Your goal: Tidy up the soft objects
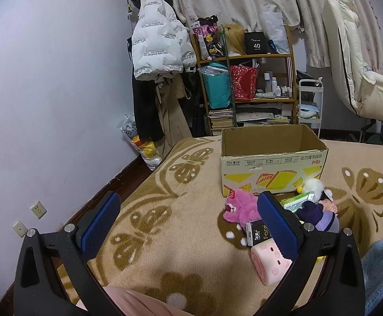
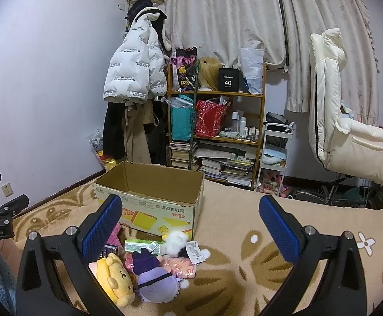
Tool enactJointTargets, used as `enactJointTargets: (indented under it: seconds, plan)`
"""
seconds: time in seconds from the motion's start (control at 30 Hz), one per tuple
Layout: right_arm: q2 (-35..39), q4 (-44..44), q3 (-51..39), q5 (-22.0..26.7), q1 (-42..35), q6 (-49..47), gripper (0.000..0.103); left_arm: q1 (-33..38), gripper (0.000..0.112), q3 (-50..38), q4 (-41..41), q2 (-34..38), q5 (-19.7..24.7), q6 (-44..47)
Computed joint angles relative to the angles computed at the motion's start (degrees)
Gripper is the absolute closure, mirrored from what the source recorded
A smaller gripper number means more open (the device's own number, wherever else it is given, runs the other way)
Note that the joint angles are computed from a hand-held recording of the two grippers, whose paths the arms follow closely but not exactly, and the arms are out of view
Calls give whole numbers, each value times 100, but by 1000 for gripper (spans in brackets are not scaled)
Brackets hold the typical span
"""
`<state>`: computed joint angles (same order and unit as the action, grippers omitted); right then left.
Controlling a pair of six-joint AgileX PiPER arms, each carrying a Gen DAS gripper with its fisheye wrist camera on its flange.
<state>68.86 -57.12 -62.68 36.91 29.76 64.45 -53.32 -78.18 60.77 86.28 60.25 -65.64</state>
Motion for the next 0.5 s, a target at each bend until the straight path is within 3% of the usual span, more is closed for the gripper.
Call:
enactJointTargets:
  seconds: [0.5]
  plan:
    - [-16, -36, 47, 1, 16, 49, 0, -9, 10, -59, -25, 42, 37, 25]
